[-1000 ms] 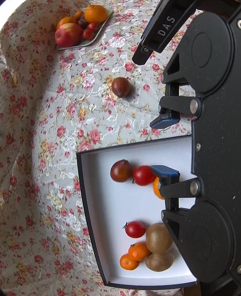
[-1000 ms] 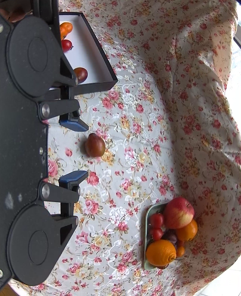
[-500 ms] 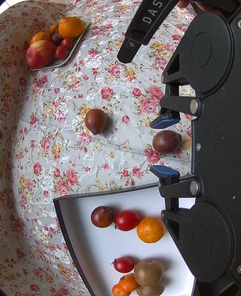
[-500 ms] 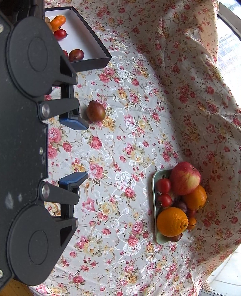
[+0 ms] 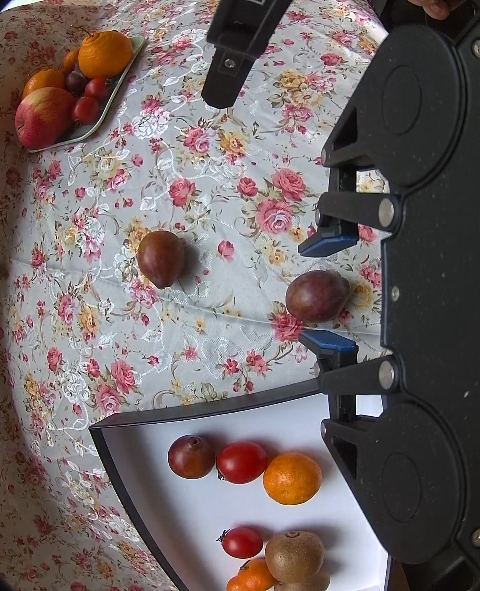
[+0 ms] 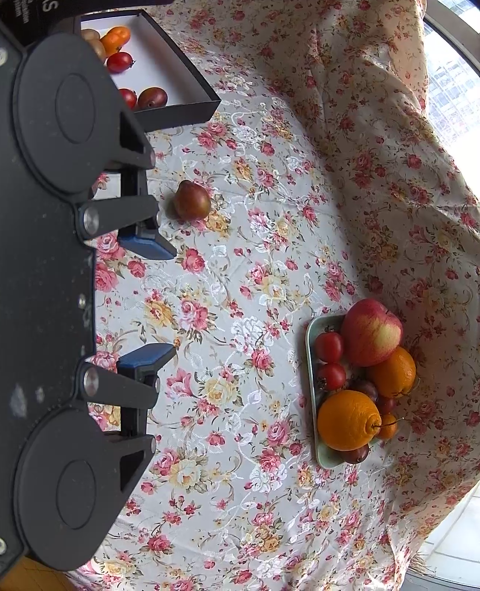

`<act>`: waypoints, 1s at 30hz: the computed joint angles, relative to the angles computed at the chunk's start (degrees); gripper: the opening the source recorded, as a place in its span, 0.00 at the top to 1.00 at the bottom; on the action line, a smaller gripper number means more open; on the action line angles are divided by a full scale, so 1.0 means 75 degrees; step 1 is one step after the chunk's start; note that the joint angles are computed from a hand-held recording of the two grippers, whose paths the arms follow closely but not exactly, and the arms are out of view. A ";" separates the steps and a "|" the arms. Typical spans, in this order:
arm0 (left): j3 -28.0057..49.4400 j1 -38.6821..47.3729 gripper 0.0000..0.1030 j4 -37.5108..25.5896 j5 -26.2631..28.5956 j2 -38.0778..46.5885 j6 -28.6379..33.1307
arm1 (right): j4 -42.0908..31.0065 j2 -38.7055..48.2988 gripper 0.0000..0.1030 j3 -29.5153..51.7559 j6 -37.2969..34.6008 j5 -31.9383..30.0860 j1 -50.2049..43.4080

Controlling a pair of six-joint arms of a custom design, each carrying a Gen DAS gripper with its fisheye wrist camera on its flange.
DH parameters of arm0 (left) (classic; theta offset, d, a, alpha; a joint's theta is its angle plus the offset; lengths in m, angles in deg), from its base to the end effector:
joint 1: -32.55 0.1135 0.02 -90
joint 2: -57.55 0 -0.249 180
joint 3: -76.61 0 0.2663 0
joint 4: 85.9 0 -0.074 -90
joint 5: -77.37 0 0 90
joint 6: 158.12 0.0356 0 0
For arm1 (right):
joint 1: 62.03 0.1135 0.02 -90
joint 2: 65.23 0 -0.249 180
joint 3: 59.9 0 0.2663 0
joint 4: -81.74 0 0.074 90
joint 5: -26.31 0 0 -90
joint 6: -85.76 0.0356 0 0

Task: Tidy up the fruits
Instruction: 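Grasp the dark purple plum with the left tool while the right tool moves toward the brown tomato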

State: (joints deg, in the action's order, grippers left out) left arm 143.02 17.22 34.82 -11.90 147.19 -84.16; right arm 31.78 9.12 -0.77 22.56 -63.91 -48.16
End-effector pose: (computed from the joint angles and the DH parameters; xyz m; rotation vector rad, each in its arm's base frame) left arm 0.2674 -0.0738 0.1488 -0.0174 3.0183 -0.0719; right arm 0.2483 0.0615 0.1839 0.3061 2.7116 0.2136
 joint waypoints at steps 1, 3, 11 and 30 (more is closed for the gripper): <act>-0.0004 -0.0022 0.49 0.0000 0.0007 0.0012 0.0001 | -0.0001 -0.0001 0.48 0.0002 -0.0001 -0.0003 -0.0011; -0.0013 -0.0051 0.49 0.0013 -0.0007 0.0039 -0.0007 | -0.0005 -0.0012 0.48 0.0002 0.0039 0.0017 0.0001; 0.0015 -0.0061 0.49 0.0039 0.0027 0.0260 -0.0026 | -0.0004 0.0045 0.48 0.0020 0.0084 0.0007 0.0021; 0.0086 -0.0136 0.59 0.0324 -0.0044 0.0541 -0.0467 | -0.0082 -0.0170 0.48 -0.0074 0.0028 -0.0205 -0.0150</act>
